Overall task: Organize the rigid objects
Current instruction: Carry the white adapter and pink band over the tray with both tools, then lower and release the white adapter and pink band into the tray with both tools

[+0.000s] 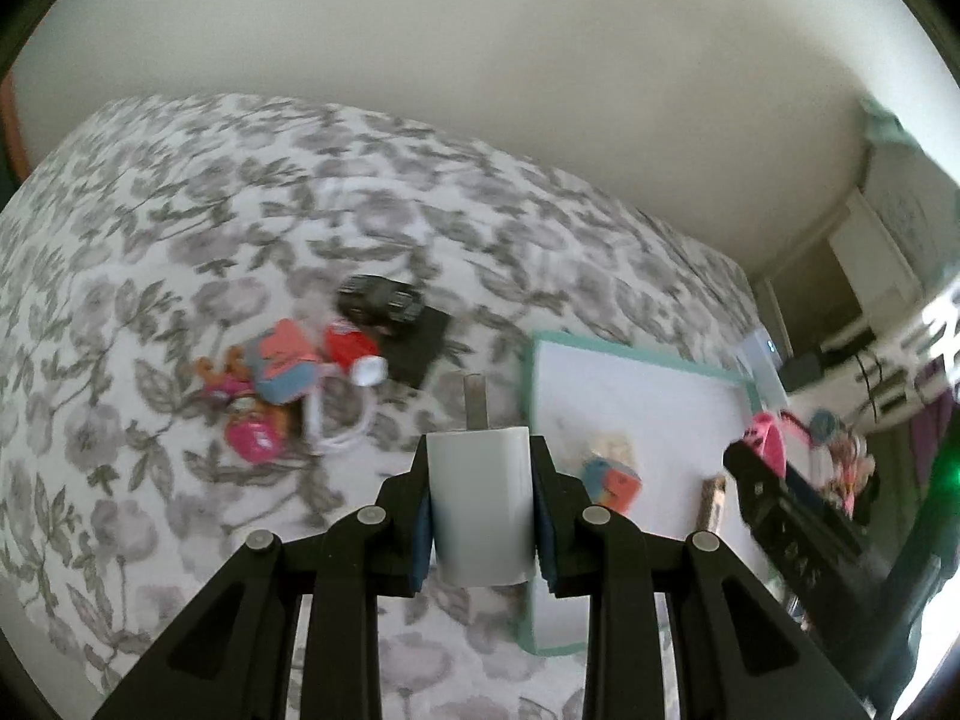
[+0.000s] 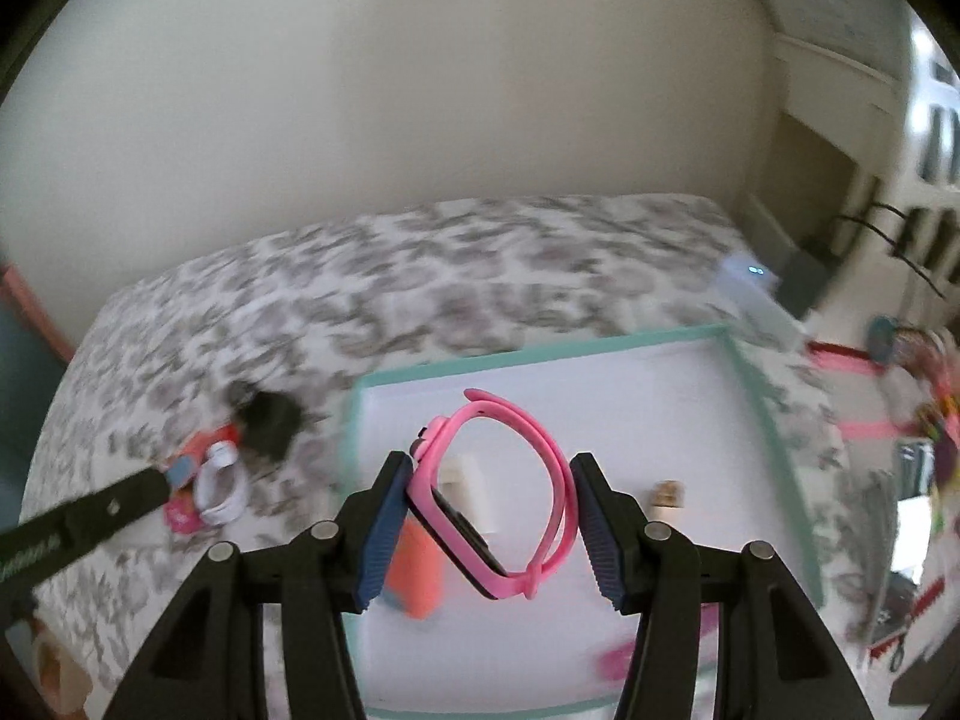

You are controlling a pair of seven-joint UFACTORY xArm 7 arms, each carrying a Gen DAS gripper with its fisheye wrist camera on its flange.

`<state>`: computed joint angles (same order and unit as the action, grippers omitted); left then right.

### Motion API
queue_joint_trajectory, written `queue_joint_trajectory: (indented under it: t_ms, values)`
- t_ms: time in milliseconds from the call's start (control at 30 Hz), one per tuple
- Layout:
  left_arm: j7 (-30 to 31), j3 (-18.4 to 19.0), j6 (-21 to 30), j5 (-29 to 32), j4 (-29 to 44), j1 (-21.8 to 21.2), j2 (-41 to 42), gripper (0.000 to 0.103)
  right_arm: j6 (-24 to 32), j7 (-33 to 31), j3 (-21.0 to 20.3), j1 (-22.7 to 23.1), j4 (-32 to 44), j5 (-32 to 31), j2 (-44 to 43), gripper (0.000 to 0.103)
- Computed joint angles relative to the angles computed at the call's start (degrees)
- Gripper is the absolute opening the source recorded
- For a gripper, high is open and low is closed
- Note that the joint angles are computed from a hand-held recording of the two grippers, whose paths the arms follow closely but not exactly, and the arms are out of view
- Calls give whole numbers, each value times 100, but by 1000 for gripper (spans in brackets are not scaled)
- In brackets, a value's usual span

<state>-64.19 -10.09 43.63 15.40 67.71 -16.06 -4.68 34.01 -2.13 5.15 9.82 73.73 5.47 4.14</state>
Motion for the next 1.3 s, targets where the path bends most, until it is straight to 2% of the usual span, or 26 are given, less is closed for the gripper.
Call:
queue_joint_trajectory:
  t_ms: [267, 433, 600, 767, 1300]
  values:
    - [615, -125, 314, 69, 1109, -541, 1013, 29, 206, 665, -267, -262, 105, -565, 131, 57]
    - [992, -59, 442, -123, 1645, -879, 1553, 29, 259, 933, -341, -384, 123, -856, 177, 57]
    - [1206, 57, 787, -199, 2063, -1115, 1984, 29, 412, 946, -347, -463, 169, -904, 314, 57]
    - [1392, 118, 864, -434, 2161, -1189, 2182, 29, 622, 918, -345, -475, 193, -934, 475, 57]
    - [1502, 209, 1025, -563, 2253, -1278, 2440, 29, 862, 758, -319, -491, 231, -823, 698, 58]
